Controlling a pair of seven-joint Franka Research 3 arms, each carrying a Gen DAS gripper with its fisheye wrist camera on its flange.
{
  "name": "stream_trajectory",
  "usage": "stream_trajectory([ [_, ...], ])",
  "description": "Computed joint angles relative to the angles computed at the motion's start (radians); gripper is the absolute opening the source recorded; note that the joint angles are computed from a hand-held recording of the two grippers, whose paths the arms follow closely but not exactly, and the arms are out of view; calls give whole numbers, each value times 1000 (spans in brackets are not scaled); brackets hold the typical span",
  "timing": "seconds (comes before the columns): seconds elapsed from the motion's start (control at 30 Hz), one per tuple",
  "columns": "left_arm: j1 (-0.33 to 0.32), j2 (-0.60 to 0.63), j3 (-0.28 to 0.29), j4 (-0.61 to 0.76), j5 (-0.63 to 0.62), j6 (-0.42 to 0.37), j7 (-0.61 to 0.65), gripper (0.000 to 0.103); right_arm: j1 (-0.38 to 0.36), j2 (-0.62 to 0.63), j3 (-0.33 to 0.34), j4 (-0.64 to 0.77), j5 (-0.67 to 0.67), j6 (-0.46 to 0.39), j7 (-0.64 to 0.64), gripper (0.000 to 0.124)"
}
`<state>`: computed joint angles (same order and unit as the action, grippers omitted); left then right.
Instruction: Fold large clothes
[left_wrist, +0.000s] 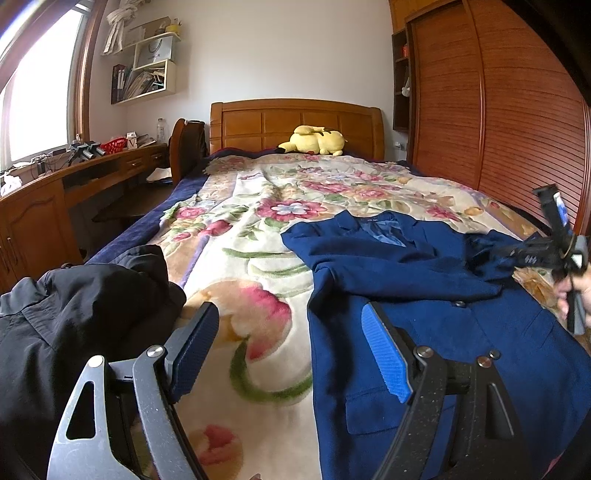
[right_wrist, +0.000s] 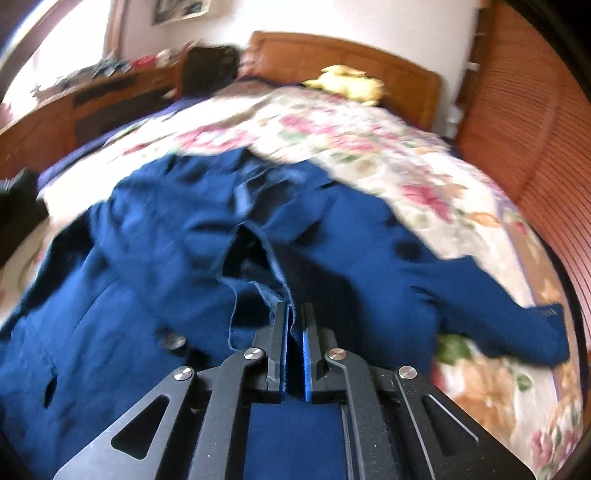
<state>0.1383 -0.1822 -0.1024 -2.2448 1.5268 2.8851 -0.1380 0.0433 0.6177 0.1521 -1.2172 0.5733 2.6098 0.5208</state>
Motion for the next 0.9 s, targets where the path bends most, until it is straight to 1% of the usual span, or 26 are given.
stream_trajectory([
  [0.13, -1, 1, 0, 0, 4, 1, -7, 80, -10, 30, -51, 47, -34, 17, 90, 6],
  [0.2, -1, 1, 1, 0, 3, 1, -3, 80, -14, 31, -69, 34, -61, 48, 115, 6],
  [0.27, -3, 3, -1, 1, -1, -2, 3, 80, -23, 36, -85, 40, -82, 49, 162, 6],
  [0.3, -4, 4, -1, 1, -3, -4, 7, 80, -29, 34, -88, 39, -91, 44, 181, 11],
  [0.33, -5, 5, -2, 1, -5, -5, 11, 80, -36, 32, -86, 34, -96, 48, 189, 23],
  [0.37, -7, 9, -3, 5, -13, -8, 20, 80, -52, 22, -71, 14, -85, 64, 174, 29],
  [0.43, -12, 16, -7, 9, -25, -19, 41, 80, -82, -1, -32, -26, -54, 83, 121, 48],
  [0.5, -17, 23, -9, 16, -38, -20, 57, 80, -106, -13, 6, -53, -8, 87, 64, 53],
  [0.53, -18, 27, -8, 18, -39, -14, 60, 80, -131, -34, 39, -82, 35, 70, 15, 53],
  [0.57, -19, 30, -8, 20, -45, -13, 65, 80, -153, -35, 67, -84, 78, 34, -36, 53],
  [0.63, -23, 41, -7, 28, -69, -8, 91, 80, -149, -3, 71, -43, 111, -9, -93, 53],
  [0.67, -24, 47, -6, 32, -79, -1, 101, 80, -142, 3, 73, -46, 124, -6, -130, 53],
  [0.73, -27, 69, -1, 49, -126, 11, 149, 80, -123, 19, 70, -42, 132, -9, -193, 53],
  [0.77, -29, 81, 0, 58, -158, 10, 181, 80, -108, 35, 59, -25, 121, -26, -200, 53],
  [0.87, -36, 113, 2, 92, -235, -6, 258, 80, -70, 91, 22, 42, 72, -60, -186, 53],
  [0.9, -38, 133, 7, 111, -279, -1, 304, 80, -65, 110, 17, 67, 60, -75, -179, 53],
])
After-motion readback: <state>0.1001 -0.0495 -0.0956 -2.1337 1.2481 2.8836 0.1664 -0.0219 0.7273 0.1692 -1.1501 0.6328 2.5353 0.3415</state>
